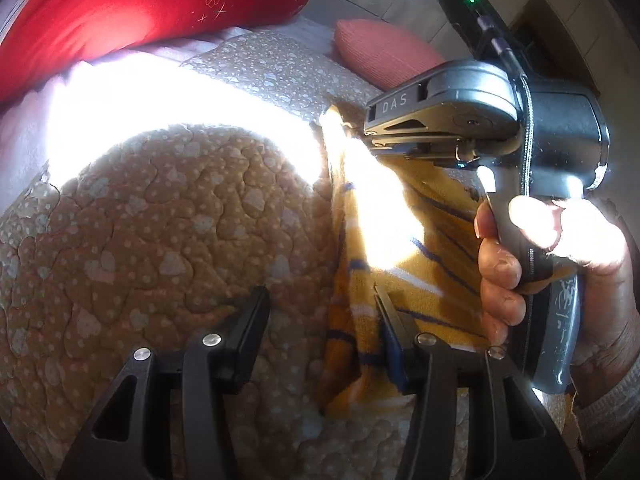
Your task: Fold small clothes
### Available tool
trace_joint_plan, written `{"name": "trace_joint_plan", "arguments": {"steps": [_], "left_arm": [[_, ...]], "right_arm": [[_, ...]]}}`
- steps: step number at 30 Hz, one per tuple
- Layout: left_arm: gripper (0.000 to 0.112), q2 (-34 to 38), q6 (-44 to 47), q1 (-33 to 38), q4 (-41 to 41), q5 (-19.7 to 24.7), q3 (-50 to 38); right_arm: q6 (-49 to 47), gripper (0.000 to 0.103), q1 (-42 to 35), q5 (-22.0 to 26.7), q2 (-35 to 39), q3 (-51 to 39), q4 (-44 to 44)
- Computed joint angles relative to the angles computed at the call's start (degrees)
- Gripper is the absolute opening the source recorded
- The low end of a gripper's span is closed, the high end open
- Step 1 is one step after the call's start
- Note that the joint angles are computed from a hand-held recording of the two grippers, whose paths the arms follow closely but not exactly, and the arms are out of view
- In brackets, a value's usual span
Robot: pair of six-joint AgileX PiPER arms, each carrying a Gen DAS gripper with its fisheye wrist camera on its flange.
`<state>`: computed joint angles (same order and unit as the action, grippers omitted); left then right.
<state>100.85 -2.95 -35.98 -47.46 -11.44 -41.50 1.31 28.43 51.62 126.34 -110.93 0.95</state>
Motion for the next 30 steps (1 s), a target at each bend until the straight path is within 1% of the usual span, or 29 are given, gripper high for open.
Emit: {"name": "trace_joint_plan", "arguments": {"steps": [1, 2, 4, 5, 6, 7, 8, 9, 11, 14, 15, 16, 17, 18, 19, 20, 21, 22, 23, 24, 25, 26, 27, 28, 30], "left_arm": [[0.052, 0.02, -0.08, 0.01, 0.03, 0.1, -0.09], [0.052, -0.01, -1.18, 0.05, 1.04, 0.14, -0.02], [0.052, 0.28, -7.48, 0.99, 7.78, 0.19, 0.15], [0.053, 0.27, -9.69, 1.15, 9.93, 0.08, 0.33], [0.053, 0.23, -11.68, 1.23, 11.85, -0.15, 0.58], [0.053, 0.27, -14.1, 1.52, 14.35, -0.4, 0.74], [0.053, 0.23, -16.22, 1.62, 16.4, -0.74, 1.03], [0.053, 0.16, -17.8, 1.68, 17.87, -0.95, 1.26], [0.053, 0.03, -19.37, 1.88, 19.47, -1.07, 1.53], [0.053, 0.09, -14.49, 1.4, 14.54, -0.67, 1.04], [0.053, 0.09, -12.96, 1.21, 12.92, -0.63, 0.93], [0.053, 0.18, -11.56, 1.13, 11.5, -0.56, 0.75], [0.054, 0.27, -10.02, 1.04, 9.99, -0.46, 0.53], [0.054, 0.24, -9.15, 0.89, 9.07, -0.52, 0.51], [0.054, 0.31, -8.29, 0.74, 8.11, -0.6, 0.41], [0.054, 0.28, -7.51, 0.57, 7.22, -0.76, 0.45], [0.054, 0.3, -7.04, 0.42, 6.68, -0.92, 0.48], [0.054, 0.29, -6.27, 0.33, 5.86, -1.06, 0.52], [0.054, 0.26, -6.0, 0.18, 5.46, -1.27, 0.62], [0.054, 0.17, -5.41, -0.01, 4.76, -1.47, 0.74], [0.054, 0.16, -5.01, -0.1, 4.32, -1.58, 0.75], [0.054, 0.21, -4.67, -0.17, 3.95, -1.64, 0.71], [0.054, 0.28, -4.04, -0.22, 3.35, -1.59, 0.58], [0.054, 0.27, -3.06, -0.42, 2.28, -1.66, 0.54], [0.054, 0.35, -0.61, -0.74, -0.26, -1.77, 0.32]], "right_arm": [[-1.89, 0.015, 0.27, 0.23, -0.49, 0.07, 0.29], [-4.41, 0.015, -0.2, 0.22, -1.54, 0.77, 2.41], [-9.38, 0.015, -2.97, -0.58, -4.09, 3.54, 10.15], [-11.22, 0.02, -4.8, -1.61, -6.07, 6.15, 14.37], [-12.53, 0.035, -6.85, -3.69, -9.18, 10.78, 18.17], [-14.07, 0.043, -9.23, -6.13, -12.85, 16.51, 21.75], [-16.89, 0.048, -11.77, -8.09, -16.46, 22.24, 25.73], [-19.99, 0.048, -14.52, -8.94, -20.11, 27.96, 28.88], [-26.36, 0.048, -20.13, -10.4, -27.36, 39.35, 32.21], [-36.73, 0.048, -30.84, -11.53, -38.59, 54.21, 33.12], [-40.52, 0.048, -35.82, -10.85, -41.07, 57.64, 33.53], [-44.64, 0.048, -41.04, -9.52, -41.31, 59.45, 34.74], [-48.02, 0.046, -46.44, -8.47, -41.57, 60.89, 34.74], [-49.74, 0.042, -50.76, -8.47, -42.01, 61.52, 33.31], [-49.28, 0.04, -53.73, -8.79, -42.4, 61.11, 30.95], [-46.53, 0.038, -55.55, -11.27, -42.98, 60.94, 26.46], [-41.48, 0.054, -56.9, -16.05, -42.79, 61.41, 20.74], [-36.9, 0.063, -59.0, -19.3, -42.07, 60.98, 17.1], [-34.4, 0.057, -61.88, -20.25, -41.82, 59.91, 15.76], [-34.19, 0.048, -63.55, -18.91, -41.68, 58.31, 16.71], [-36.27, 0.048, -64.77, -15.27, -42.21, 56.49, 19.96], [-40.64, 0.048, -66.16, -12.97, -43.13, 55.84, 25.31], [-44.47, 0.048, -65.95, -12.44, -44.63, 56.03, 28.46], [-46.14, 0.048, -64.07, -11.95, -46.09, 56.28, 30.48], [-47.59, 0.048, -59.64, -8.68, -46.5, 54.6, 33.56]]}}
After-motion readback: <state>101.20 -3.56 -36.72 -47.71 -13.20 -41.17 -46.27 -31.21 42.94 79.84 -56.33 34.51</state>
